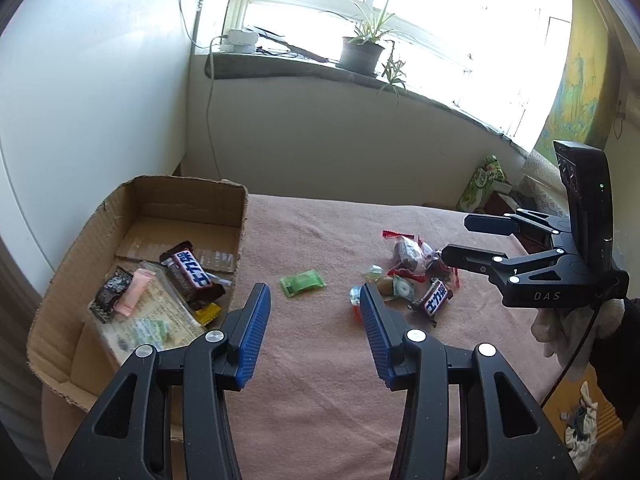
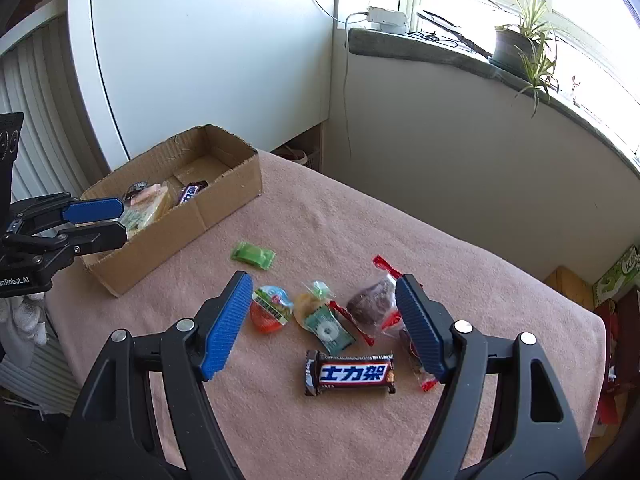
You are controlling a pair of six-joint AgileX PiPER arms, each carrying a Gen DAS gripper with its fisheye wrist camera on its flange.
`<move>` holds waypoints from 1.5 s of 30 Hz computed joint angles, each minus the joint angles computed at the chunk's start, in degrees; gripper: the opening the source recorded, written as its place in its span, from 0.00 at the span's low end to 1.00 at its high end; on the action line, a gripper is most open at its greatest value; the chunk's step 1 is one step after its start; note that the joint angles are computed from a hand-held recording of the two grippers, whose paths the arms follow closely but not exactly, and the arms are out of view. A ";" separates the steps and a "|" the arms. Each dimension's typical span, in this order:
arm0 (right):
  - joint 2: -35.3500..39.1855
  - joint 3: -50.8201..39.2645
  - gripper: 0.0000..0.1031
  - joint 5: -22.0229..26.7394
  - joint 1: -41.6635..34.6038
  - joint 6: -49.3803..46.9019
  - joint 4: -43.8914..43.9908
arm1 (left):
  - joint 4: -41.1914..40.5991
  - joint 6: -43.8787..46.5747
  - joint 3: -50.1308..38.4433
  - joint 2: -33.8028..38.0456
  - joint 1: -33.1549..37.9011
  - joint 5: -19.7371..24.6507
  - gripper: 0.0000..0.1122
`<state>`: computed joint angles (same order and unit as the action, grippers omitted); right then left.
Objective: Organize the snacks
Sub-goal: 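Grasp the red-and-white egg candy with the left tool while the right tool grasps another chocolate bar, then carry the egg candy and chocolate bar over the cardboard box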
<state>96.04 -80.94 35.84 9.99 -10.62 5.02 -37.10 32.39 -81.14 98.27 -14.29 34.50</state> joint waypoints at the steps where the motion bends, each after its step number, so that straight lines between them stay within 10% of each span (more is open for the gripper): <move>1: -0.63 1.44 0.74 -0.19 -0.77 0.29 -0.18 | 0.64 -0.81 0.00 0.23 -1.06 -0.35 0.40; 22: 6.13 6.69 0.64 4.81 -13.04 -2.29 25.64 | 8.62 -8.37 -8.14 11.97 -9.95 -0.07 0.40; 31: 9.89 2.14 0.61 2.53 -7.01 8.74 11.15 | 13.34 -10.21 -14.20 17.02 -10.89 2.20 0.40; 45: 8.42 3.85 0.31 2.41 -7.48 7.48 6.79 | 22.27 -17.08 -18.11 20.73 -13.29 2.74 0.32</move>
<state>104.45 -77.09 38.26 2.51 -3.14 11.81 -14.83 15.31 -99.25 119.00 -27.58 37.24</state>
